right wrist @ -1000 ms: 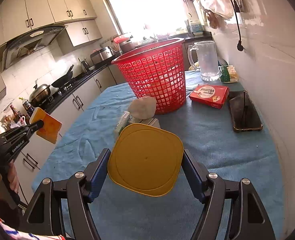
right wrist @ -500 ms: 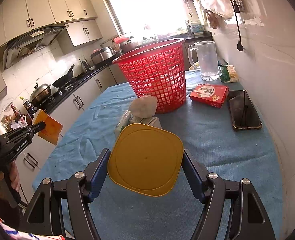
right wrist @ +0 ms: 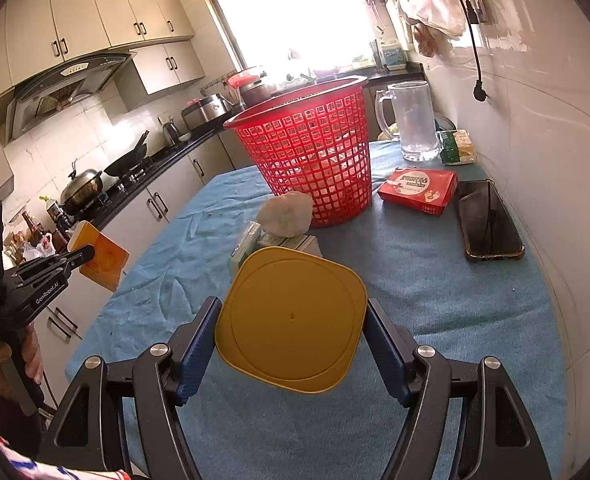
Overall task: Collect trash
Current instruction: 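Carry both items over the red basket and open both grippers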
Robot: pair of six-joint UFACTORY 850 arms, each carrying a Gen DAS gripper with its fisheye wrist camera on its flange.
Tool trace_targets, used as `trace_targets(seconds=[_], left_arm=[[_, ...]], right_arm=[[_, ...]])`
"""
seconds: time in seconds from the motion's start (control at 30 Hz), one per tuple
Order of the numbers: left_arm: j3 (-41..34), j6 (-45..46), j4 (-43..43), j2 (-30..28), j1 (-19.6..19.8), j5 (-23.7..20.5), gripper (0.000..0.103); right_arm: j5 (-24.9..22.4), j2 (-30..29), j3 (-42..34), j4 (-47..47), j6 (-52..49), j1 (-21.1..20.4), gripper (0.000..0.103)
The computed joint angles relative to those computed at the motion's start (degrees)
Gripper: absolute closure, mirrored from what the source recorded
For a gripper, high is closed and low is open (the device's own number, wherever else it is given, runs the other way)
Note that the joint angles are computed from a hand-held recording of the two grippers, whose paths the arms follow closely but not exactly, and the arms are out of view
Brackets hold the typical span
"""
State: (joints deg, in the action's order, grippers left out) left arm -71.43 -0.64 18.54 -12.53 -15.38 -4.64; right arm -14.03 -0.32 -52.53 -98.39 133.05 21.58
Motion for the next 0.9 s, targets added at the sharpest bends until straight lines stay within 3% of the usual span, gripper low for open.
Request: trace_targets(seconds=[0.3, 0.53, 0.7, 0.9], left_arm=[[-2.81, 10.12, -9.8, -2.28, 0.23, -1.58, 0.102], [-7.76, 32.31, -32.18, -4.31, 0.6, -5.2, 0.102], [-15.13, 41.31, -41.51, -6.75, 0.49, -9.58, 0.102], [-29.37, 44.17, -42.84, -12.67, -1.62, -16.38, 0.102]], right_arm=[[0.52, -0.16, -0.19, 0.25, -0.12, -0.2, 0.028], [1.92, -1.58, -2.05, 1.26, -1.51, -1.64, 0.028], [2.4, -2.73, -4.93, 4.25, -6.5, -3.28, 0.028], [1.85, -5.53, -11.95, 8.27, -15.51, -5.81, 0.028]])
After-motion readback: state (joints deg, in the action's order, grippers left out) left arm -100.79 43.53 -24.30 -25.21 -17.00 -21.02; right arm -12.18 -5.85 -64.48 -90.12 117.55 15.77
